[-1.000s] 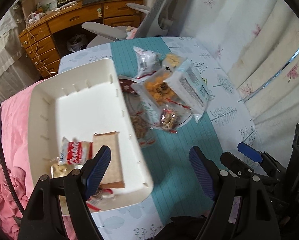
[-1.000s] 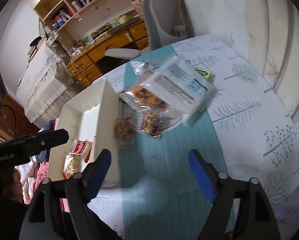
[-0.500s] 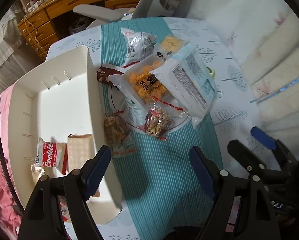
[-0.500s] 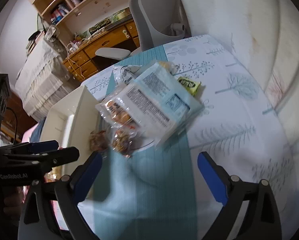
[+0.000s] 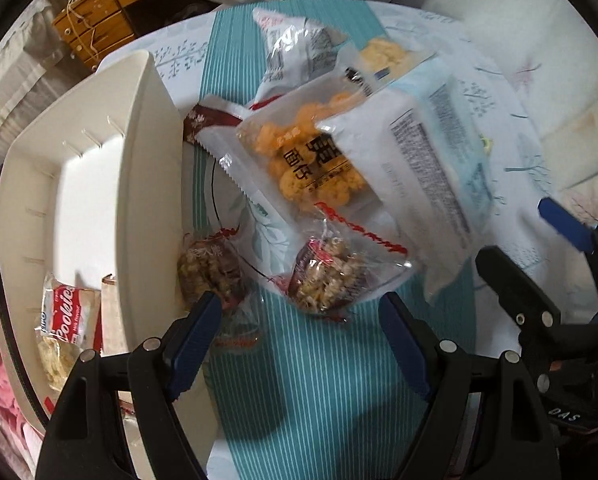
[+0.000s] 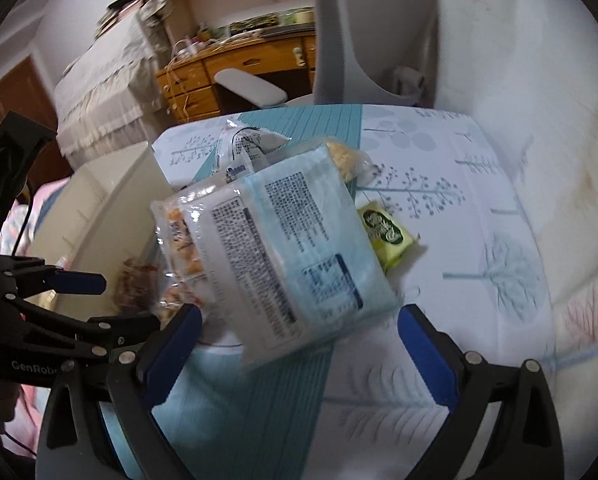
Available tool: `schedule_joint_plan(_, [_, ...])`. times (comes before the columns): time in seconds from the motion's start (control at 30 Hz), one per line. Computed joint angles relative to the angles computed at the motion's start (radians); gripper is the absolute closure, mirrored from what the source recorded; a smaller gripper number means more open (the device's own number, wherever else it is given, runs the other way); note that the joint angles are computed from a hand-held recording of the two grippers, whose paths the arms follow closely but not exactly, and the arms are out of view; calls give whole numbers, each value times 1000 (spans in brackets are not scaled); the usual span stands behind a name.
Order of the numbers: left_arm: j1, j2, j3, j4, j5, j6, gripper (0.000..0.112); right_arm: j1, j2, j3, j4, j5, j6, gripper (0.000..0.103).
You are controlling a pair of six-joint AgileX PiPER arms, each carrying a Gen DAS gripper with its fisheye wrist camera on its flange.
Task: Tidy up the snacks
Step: 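Move both tools back over the remaining snack pile, then grasp the blue-white bag with the right tool while the left tool grasps a nut bag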
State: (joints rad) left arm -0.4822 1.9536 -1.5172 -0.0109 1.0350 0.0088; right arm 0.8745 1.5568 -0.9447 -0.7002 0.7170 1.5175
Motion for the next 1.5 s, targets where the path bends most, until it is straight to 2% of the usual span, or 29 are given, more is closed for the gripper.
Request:
schedule_joint_plan(0.13, [-5,27,14,33,-32,-31,32,-50,36,21,-24,-82,-68,4])
schedule_joint_plan(0.3, [-39,26,45,123,-114,-45,33,-89,84,31,-58,-151,-121,3])
schedule_joint_plan(0.4, [-44,31,40,136,-134,-62,33,-104,94,40,-91,-180,-109,0])
schedule_joint_plan(0.7, [-55,52,38,182,-196,-95,33,-182,131,55,-136,-292,-152,0])
schedule_joint_plan(0.8, [-49,67,19,196,-197,-99,33,-202,138,59,-107,-329,-185,0])
schedule_joint_plan(1.0, [-70,84,0,234,-201,-128,34,-197,149,50,-95,-324,-197,5])
schedule_joint_plan(1.03, [-71,80,4,220,-206,-108,37,-196,148,52,-95,-326,-193,7])
schedule_joint_plan(1.07, [-64,82,3,166,-205,-59,46,-195,144,56,-93,-326,-191,9])
schedule_joint_plan(1.1, [-58,86,-3,124,-196,-36,50,-196,140,59,-87,-330,-196,9])
schedule_joint_plan(1.23, [-53,128,-52,69,-156,-52,59,-193,132,54,-33,-315,-242,13])
schedule_joint_plan(1.27, [-54,141,-63,61,-145,-55,66,-193,125,58,-23,-318,-245,15])
schedule_joint_plan(1.37, [-53,139,-54,42,-155,-60,75,-186,109,63,7,-308,-254,21])
schedule_joint_plan(1.5, [-49,126,-29,27,-167,-43,77,-183,92,62,63,-287,-276,25])
